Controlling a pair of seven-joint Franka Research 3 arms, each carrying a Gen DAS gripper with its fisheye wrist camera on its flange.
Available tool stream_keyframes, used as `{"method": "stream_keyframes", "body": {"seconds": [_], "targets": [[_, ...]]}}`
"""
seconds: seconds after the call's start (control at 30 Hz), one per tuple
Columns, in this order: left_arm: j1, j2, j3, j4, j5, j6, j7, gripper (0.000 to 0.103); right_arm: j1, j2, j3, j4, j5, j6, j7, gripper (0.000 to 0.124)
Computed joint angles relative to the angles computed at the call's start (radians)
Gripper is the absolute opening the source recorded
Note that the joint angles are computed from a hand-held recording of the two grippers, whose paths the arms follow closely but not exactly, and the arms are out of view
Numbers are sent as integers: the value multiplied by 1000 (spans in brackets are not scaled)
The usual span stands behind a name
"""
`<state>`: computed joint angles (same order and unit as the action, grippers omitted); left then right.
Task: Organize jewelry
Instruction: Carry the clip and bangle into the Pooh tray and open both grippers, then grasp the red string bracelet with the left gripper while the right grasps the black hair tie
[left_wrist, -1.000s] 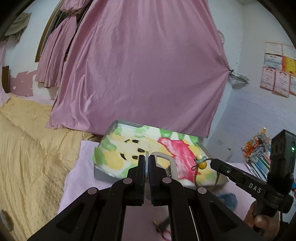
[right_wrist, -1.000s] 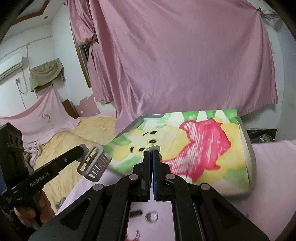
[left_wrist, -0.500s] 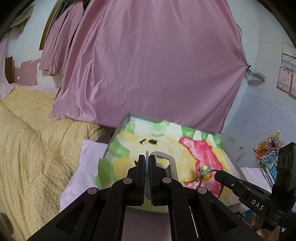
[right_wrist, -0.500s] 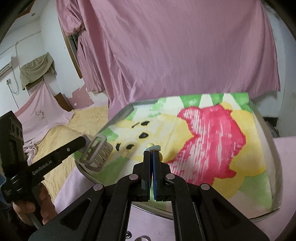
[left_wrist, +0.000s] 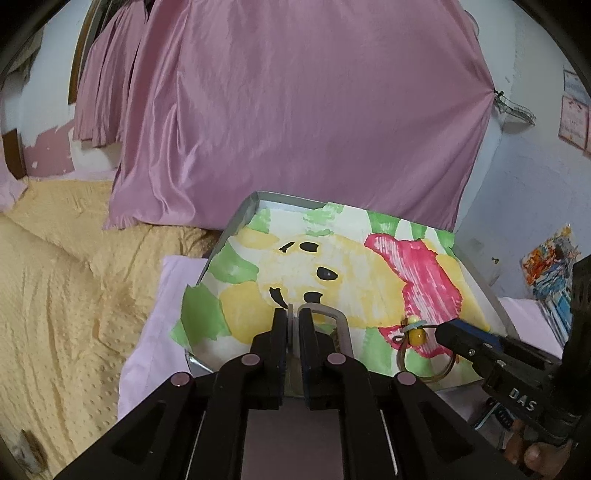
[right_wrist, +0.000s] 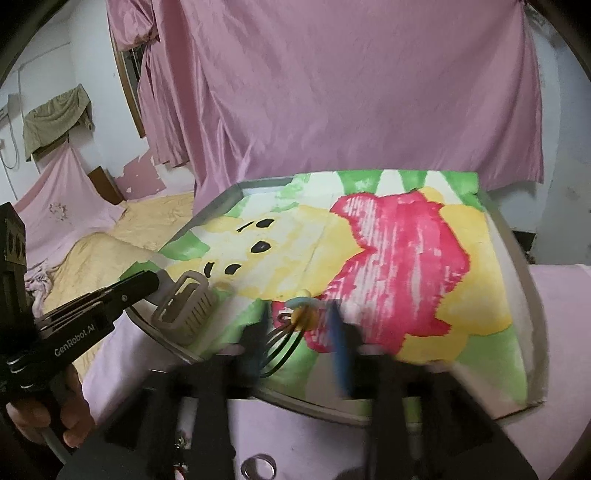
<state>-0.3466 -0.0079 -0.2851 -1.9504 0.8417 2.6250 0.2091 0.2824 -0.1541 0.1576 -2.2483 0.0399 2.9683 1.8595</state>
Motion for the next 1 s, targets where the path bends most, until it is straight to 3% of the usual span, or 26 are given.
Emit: {"method": "stream_keyframes", "body": {"seconds": [0.23,0.3,0.33,0.4,0.43,0.47,0.53,0.67,0.7,0.77,0.87,1.0], "targets": [[-3,-48,-17,-42,35,-21,-51,11,-113,-114,83,-105,-156,69,147,51],[-2,-67,-25,-59,51,-22,-69,13,-137,-154,100,-142,-157,97,159,61],[-1,-75,-29,-66,57,-23,-76,17,-152,-171,112,-159,-155,110,163,71],[2,-90,-37,-80,72,-19,-98,28,-184,-213,140,-195,-153,137,163,75],[5,-102,-42,-91,87,-15,-124,42,-197,-230,153,-208,-148,144,158,75],[10,-113,-47,-101,107,-12,-152,63,-212,-252,168,-223,-145,151,154,76],[23,-142,-67,-124,190,-16,-251,76,-238,-290,195,-251,-131,163,147,76],[28,-188,-92,-153,239,-19,-303,77,-262,-376,226,-329,-83,231,127,87],[28,-200,-100,-160,247,-29,-312,79,-266,-400,234,-353,-69,255,123,88],[27,-226,-117,-178,267,-39,-334,93,-276,-448,254,-394,-42,287,112,91],[33,-269,-150,-210,329,-54,-401,101,-294,-528,287,-456,2,318,98,93],[30,-311,-183,-244,364,-73,-480,102,-322,-648,342,-547,72,369,89,98]]}}
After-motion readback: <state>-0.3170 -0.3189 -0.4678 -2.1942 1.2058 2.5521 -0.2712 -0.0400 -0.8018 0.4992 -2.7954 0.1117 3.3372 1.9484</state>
